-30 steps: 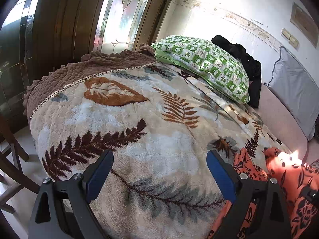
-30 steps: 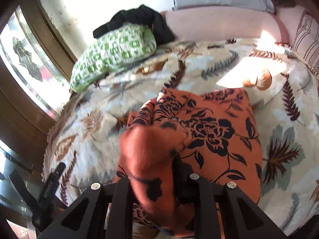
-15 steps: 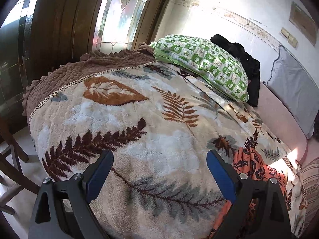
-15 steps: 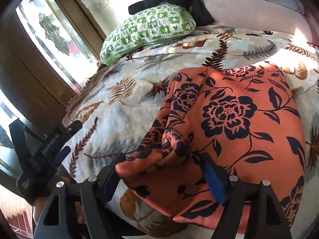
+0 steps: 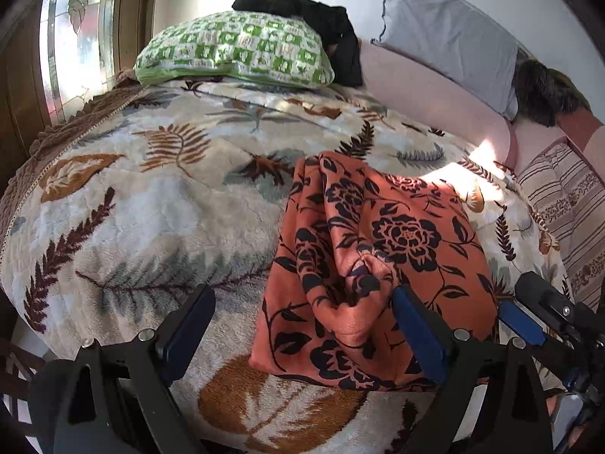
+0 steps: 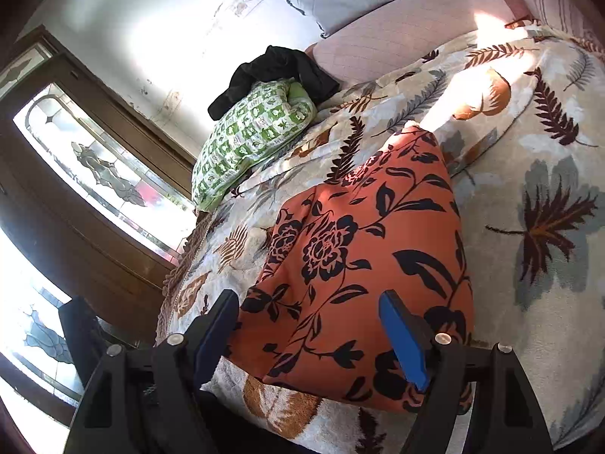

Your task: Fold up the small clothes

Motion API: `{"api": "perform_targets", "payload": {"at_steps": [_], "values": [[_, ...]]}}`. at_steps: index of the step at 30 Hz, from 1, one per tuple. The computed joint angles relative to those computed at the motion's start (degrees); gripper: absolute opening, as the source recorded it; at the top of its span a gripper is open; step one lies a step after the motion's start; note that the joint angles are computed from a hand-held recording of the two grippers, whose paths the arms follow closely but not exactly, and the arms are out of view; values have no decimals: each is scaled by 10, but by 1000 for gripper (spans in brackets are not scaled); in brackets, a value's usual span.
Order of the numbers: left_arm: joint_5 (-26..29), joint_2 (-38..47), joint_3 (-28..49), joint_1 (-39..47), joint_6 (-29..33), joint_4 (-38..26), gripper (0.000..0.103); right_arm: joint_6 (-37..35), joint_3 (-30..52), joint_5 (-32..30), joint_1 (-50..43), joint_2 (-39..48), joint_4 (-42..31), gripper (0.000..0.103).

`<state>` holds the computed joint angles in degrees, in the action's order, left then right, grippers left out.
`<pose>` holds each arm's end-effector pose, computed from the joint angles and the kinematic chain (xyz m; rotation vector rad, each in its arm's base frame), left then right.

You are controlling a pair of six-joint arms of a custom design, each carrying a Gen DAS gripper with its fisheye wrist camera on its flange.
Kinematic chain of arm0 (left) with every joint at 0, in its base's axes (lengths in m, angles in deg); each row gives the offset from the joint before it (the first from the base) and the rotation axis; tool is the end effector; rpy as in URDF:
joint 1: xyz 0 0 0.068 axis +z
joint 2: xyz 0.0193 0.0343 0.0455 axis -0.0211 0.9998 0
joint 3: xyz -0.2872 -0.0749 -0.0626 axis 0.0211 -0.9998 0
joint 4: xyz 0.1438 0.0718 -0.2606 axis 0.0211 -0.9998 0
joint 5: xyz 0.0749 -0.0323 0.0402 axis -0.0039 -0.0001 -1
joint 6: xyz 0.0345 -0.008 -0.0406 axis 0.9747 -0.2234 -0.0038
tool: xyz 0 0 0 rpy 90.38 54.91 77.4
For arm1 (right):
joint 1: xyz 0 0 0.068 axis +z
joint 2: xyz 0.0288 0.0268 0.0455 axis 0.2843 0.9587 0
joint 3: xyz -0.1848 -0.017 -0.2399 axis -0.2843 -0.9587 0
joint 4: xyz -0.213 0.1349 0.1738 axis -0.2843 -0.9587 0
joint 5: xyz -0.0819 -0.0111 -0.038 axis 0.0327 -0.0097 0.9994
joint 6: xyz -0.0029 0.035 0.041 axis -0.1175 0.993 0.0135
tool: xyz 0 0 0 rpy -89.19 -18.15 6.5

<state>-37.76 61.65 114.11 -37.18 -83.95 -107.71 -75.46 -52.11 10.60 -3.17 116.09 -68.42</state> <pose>0.1568 -0.0963 0.2064 -0.4278 2.3925 -0.1332 0.2004 -0.0404 0.1731 -0.0544 2.2441 1.0195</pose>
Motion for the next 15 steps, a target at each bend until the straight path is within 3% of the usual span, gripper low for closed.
{"api": "perform_targets", "payload": {"at_steps": [2,3,4,8,11,13,14,15], "values": [[10,3,6,1,1,9,69,-22,4,-16,-19,30,-6,80],[18,16,17,2,8,4,35,-35,6,-25,-30,46,-11,80],[32,31,29,5,18,1,22,-47,8,-33,-41,62,-16,80],[10,56,21,1,-1,0,24,-68,20,-64,-58,116,-12,79],[87,61,-22,57,-12,19,25,-86,28,-81,-65,138,-24,79],[91,32,-30,52,-19,12,26,-99,35,-88,-66,156,-32,79],[95,23,-26,47,-18,6,29,-100,34,-90,-67,160,-29,79],[102,15,-20,44,-12,4,45,-99,33,-91,-68,162,-24,79]]}}
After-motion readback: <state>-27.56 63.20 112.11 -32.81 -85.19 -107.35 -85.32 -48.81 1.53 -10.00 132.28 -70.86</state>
